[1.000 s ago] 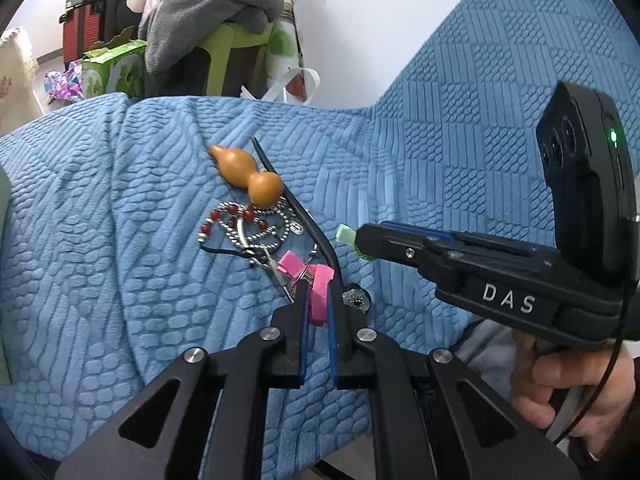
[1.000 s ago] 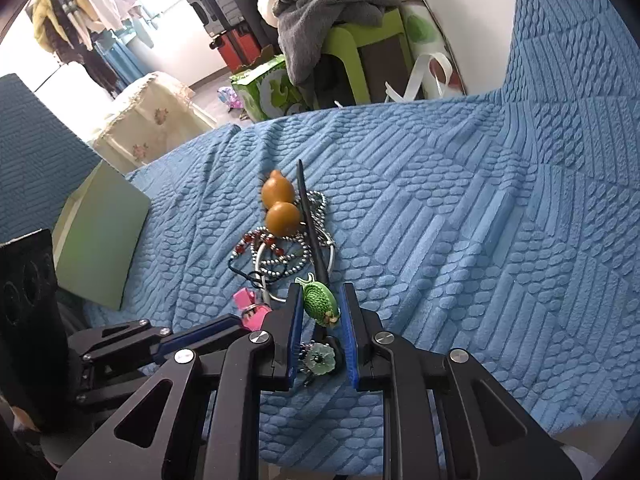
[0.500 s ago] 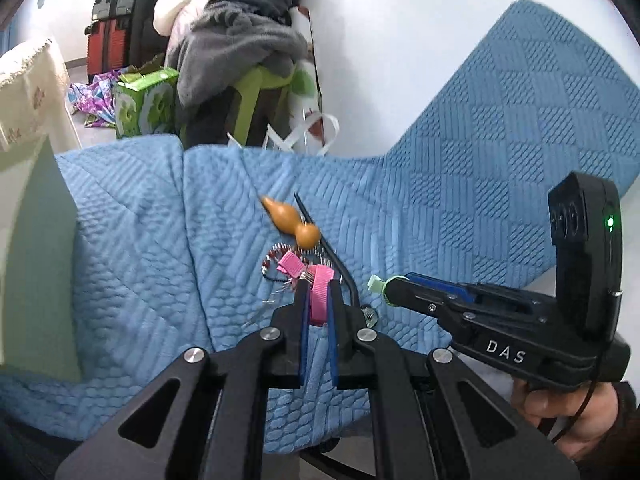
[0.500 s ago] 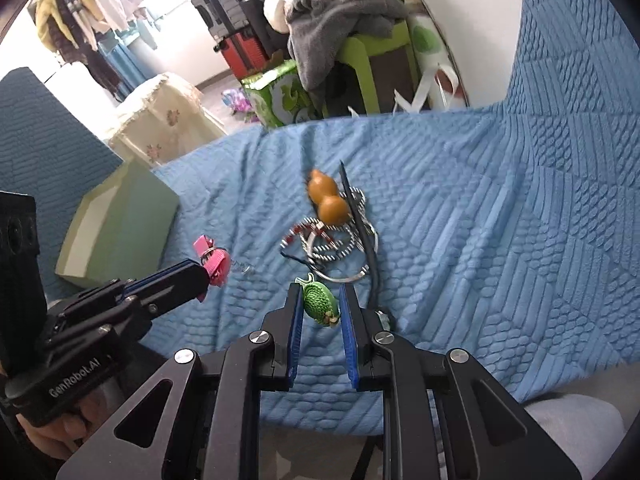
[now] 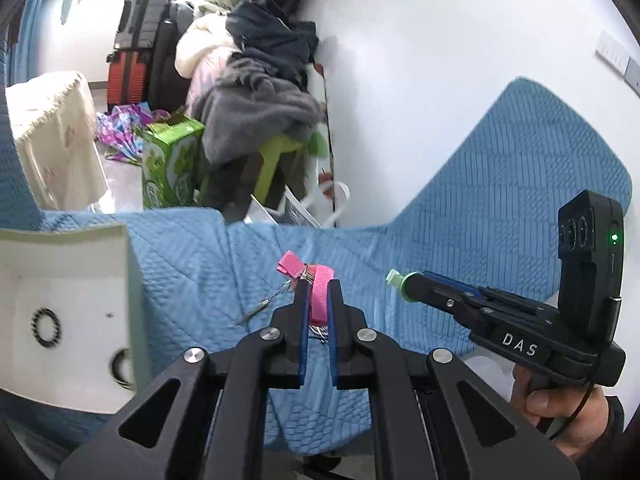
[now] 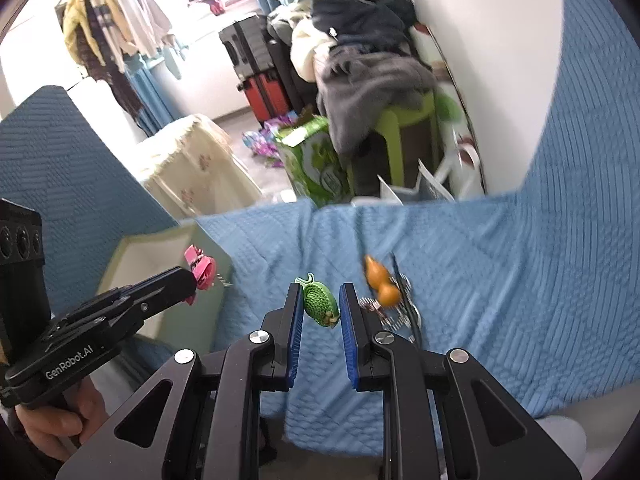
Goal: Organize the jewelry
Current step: 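Carry the pink keychain and green charm into the box and release both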
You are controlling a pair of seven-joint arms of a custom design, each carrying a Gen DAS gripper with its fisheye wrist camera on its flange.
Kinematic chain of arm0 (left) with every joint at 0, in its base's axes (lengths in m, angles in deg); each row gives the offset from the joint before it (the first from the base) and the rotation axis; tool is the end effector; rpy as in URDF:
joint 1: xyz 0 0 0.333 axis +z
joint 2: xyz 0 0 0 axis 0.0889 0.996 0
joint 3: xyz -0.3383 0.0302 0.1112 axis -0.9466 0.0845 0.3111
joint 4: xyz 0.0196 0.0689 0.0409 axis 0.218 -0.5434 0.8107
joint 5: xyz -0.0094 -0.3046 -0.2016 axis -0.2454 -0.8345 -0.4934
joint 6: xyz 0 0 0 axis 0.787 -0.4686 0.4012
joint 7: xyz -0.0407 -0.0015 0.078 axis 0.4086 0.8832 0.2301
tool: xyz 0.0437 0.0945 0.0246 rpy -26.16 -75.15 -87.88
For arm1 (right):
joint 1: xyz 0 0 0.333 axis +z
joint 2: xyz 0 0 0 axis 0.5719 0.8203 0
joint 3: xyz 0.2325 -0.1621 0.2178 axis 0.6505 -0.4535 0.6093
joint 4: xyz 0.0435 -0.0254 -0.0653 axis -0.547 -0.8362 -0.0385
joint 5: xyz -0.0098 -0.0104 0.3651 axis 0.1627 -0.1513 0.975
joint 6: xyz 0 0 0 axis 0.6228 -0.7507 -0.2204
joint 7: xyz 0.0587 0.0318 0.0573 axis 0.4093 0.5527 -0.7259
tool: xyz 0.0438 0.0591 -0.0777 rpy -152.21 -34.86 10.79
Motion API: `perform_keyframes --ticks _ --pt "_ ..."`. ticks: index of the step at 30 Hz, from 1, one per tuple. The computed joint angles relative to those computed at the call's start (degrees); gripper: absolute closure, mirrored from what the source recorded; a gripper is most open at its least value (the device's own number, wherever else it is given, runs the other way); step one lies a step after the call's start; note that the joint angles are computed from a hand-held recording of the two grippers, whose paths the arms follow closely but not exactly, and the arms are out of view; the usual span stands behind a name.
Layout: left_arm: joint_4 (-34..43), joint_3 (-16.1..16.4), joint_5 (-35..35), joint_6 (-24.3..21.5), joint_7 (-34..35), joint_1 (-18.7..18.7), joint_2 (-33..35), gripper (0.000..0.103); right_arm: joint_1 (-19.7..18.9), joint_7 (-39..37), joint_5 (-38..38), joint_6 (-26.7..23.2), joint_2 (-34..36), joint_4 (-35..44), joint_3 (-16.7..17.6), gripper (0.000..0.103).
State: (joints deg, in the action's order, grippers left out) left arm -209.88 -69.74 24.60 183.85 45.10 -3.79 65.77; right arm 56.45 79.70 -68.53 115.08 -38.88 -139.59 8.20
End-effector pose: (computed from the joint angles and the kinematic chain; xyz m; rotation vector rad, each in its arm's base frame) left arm 0.5116 -0.1748 0.6255 -1.9650 1.7228 -1.2197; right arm 0.5662 0.3401 0.5848 -1.9758 1.3071 -0.3345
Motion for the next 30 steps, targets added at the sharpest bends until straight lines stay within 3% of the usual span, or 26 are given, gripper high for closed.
perform_keyframes --ticks 18,30 --pt "-6.3 4.1 2.0 -5.0 0.0 8.6 -11.7 0.095 9.3 6.9 -9.4 -3.2 7.3 13.5 0.5 0.087" --pt "-10.8 4.8 1.5 -7.1 -1.0 12.1 -12.2 0.095 12.7 2.6 -8.8 -10.7 16.9 24.6 2.1 0.087"
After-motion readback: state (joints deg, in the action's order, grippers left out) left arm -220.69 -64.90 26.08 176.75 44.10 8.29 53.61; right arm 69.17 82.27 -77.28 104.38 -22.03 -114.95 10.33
